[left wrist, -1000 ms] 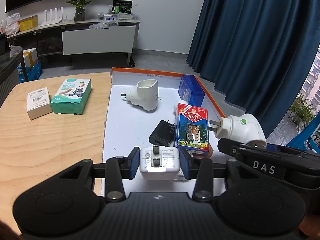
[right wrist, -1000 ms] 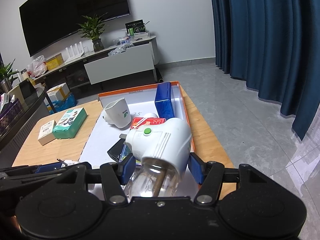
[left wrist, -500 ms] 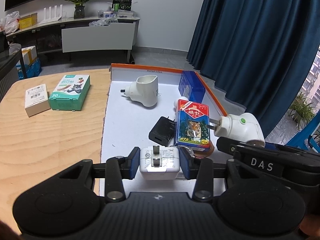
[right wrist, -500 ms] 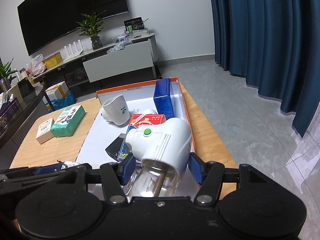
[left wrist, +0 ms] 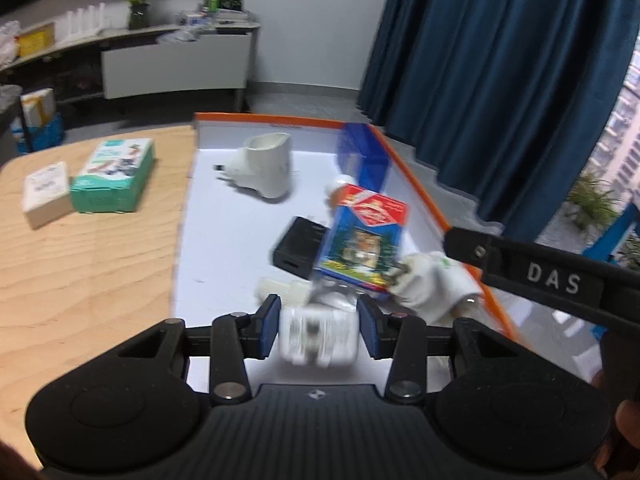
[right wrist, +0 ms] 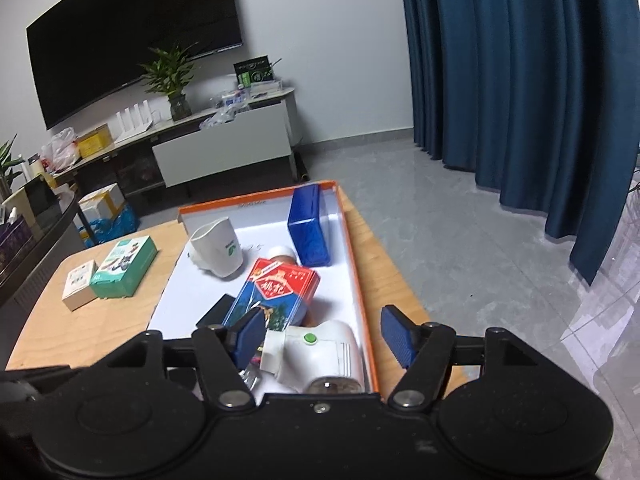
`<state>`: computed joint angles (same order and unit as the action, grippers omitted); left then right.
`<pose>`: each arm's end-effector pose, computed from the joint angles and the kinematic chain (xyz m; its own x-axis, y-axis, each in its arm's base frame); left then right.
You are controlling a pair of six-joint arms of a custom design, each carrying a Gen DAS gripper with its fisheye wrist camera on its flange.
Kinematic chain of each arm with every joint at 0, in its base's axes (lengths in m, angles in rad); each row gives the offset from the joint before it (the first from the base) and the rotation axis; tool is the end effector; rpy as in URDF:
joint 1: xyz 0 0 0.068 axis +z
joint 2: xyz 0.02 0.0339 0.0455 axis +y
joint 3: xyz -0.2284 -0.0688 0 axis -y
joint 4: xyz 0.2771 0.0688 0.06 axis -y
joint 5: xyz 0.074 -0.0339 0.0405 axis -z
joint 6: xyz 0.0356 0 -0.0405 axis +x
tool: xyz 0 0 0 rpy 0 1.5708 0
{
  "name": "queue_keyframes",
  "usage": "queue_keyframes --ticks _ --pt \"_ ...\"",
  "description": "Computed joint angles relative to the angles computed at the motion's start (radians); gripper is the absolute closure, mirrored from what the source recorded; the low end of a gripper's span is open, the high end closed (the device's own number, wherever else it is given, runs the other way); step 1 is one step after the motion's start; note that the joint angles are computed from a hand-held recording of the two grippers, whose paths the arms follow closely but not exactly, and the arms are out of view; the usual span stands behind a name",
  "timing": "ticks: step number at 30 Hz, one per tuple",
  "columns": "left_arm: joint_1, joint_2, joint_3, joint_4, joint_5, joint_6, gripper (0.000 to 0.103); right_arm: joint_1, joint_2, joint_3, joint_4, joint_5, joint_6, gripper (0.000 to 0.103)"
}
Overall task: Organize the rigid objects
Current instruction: 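Lower the diffuser with the right gripper while the left gripper lowers the charger, then open both, then move the left gripper to the white adapter box while the right gripper reaches the green bandage box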
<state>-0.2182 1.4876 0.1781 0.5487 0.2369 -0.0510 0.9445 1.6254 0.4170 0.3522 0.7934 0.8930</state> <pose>0.2025 -0.0534 0.0140 -0.6915 0.1026 -0.7151 0.3416 0.9186 -0.1985 0.1681 0.1890 0.0290 -0.5071 0.2313 -0.8303 0.1602 0.9718 0.1729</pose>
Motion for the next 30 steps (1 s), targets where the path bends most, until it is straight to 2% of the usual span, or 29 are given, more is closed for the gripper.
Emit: queue_keyframes --ticks 2,3,4,6,10,16,21,25,30 --pt "-0.004 -0.015 -0.003 -0.013 0.021 0.009 0.061 0.004 -0.017 -0.004 -0.009 0.006 -0.001 0.025" --pt "-0.001 -0.039 -0.013 -0.022 0.036 0.017 0.054 0.008 -0.029 -0.004 -0.021 0.013 -0.005 0.025" --pt "0.001 -0.071 -0.031 -0.022 0.043 0.018 0.043 0.014 -0.041 -0.005 -0.031 0.023 -0.008 0.025" --pt "0.015 -0.142 -0.065 -0.028 0.044 0.018 0.038 0.021 -0.069 -0.011 -0.040 0.037 -0.015 0.025" --pt "0.098 -0.247 -0.070 -0.107 0.054 0.030 0.035 0.032 -0.087 0.003 -0.058 0.046 -0.034 0.024" --pt "0.283 -0.296 -0.021 -0.228 0.099 0.077 0.035 0.031 -0.061 0.071 -0.056 0.011 -0.097 0.023" --pt "0.421 -0.324 -0.006 -0.273 0.137 0.145 0.033 0.037 0.018 0.172 -0.041 -0.043 -0.168 0.022" --pt "0.533 -0.278 0.035 -0.281 0.169 0.184 0.032 0.042 0.097 0.267 -0.038 -0.084 -0.201 0.022" --pt "0.652 -0.151 0.110 -0.247 0.197 0.208 0.029 0.047 0.178 0.379 -0.062 -0.134 -0.247 0.022"
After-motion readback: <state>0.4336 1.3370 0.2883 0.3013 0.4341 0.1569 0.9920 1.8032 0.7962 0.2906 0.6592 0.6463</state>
